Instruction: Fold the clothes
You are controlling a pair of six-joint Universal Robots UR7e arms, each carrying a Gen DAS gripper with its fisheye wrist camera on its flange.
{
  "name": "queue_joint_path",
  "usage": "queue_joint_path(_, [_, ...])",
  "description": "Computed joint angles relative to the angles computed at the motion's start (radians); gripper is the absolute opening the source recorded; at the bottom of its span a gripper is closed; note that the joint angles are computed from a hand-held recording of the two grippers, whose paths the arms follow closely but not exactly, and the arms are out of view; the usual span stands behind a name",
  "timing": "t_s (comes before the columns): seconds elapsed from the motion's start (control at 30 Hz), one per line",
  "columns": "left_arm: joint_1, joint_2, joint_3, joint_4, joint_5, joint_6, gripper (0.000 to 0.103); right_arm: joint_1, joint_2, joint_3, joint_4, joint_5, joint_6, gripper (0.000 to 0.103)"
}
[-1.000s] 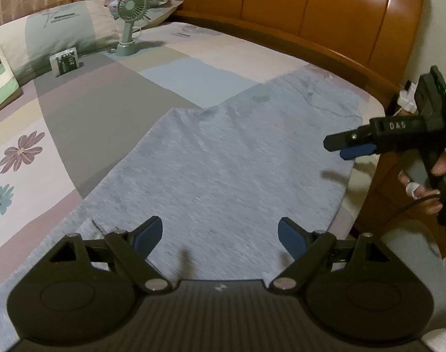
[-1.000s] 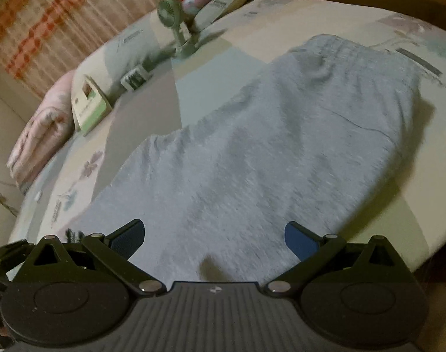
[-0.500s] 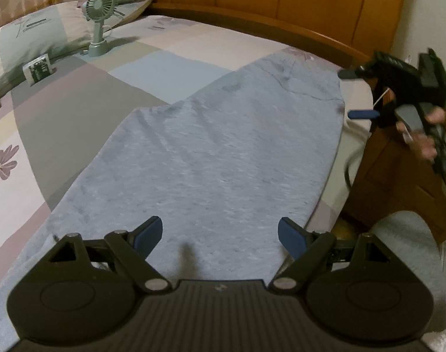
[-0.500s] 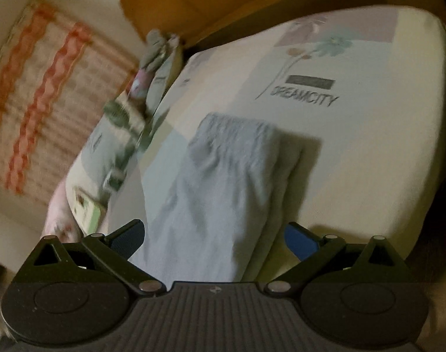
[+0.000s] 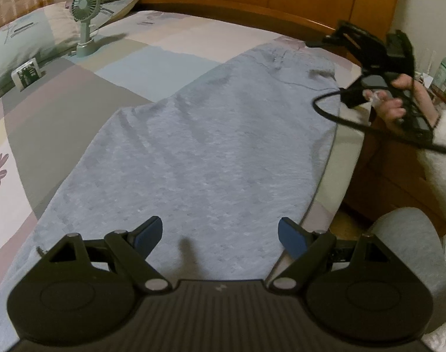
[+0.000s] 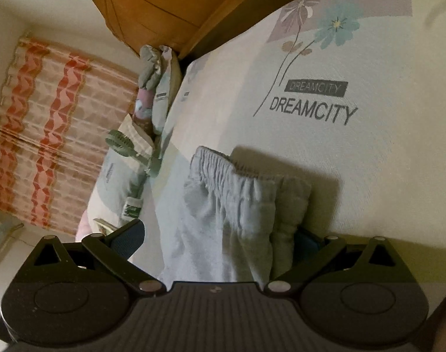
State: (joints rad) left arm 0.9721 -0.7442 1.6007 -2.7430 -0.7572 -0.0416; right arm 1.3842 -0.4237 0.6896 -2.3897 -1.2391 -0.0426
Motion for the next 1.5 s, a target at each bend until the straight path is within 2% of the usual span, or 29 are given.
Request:
queue_joint_path(0.23, [0.008,-0.006,0.004,-0.009,-0.02,-0.008,0.086,-0.001,-0.056,0.123,-0.017,0.022,-0.038,0.103])
queue_joint_path(0.3, [0.01,-0.006,0.004,-0.012,-0.025,-0.008,0.086,0.004,-0.049,0.116,-0.02,0.011,-0.068,0.103])
queue_joint_path(0.53, [0.012,-0.014,0.019,-0.037,-0.023,-0.003,0.086,0.008,0.057,-0.094,0.027,0.008,-0.033,0.103])
queue_joint_path(0.6, [0.014,-0.015,0.019,-0.034,-0.025,-0.011,0.086,0.011,0.047,-0.071,0.021,0.003,-0.044,0.103])
queue_joint_path(0.7, [0.018,-0.013,0.013,-0.023,-0.029,-0.021,0.086,0.009,-0.007,0.027,0.03,0.01,-0.102,0.103])
queue_joint_path(0.8, [0.022,-0.006,0.003,-0.012,-0.041,-0.02,0.086,0.009,-0.01,0.017,0.085,0.011,-0.148,0.103])
queue_joint_path(0.9, [0.023,-0.001,0.0,-0.014,-0.046,-0.014,0.086,0.002,0.019,-0.051,0.118,0.033,-0.089,0.103])
queue_joint_path(0.97, [0.022,-0.003,0.004,-0.023,-0.043,-0.014,0.086,-0.005,0.02,-0.037,0.059,0.057,-0.026,0.103])
queue_joint_path(1.13, [0.024,-0.01,0.012,-0.026,-0.027,-0.035,0.086,-0.016,0.007,-0.012,0.054,0.094,-0.077,0.103])
queue_joint_path(1.2, [0.024,-0.012,0.015,-0.034,-0.026,-0.035,0.086,-0.019,-0.007,0.015,0.036,0.072,-0.105,0.09])
queue_joint_path(1.27, [0.024,-0.014,0.019,-0.038,-0.025,-0.036,0.086,-0.022,-0.021,0.043,0.003,0.03,-0.107,0.053])
queue_joint_path(1.3, [0.024,-0.015,0.019,-0.038,-0.025,-0.037,0.086,-0.034,-0.022,0.051,-0.013,0.039,-0.077,0.042])
queue_joint_path(1.33, [0.024,-0.015,0.019,-0.038,-0.026,-0.037,0.086,-0.045,-0.022,0.057,-0.028,0.048,-0.046,0.025])
queue_joint_path(1.4, [0.025,-0.016,0.02,-0.039,-0.03,-0.035,0.086,-0.065,-0.015,0.046,-0.021,0.104,0.011,0.022])
queue_joint_path(1.43, [0.025,-0.016,0.02,-0.039,-0.032,-0.034,0.086,-0.059,-0.012,0.04,-0.022,0.087,0.023,0.023])
queue_joint_path(1.5, [0.026,-0.015,0.019,-0.04,-0.038,-0.03,0.086,-0.037,-0.014,0.044,-0.034,0.031,0.002,0.036])
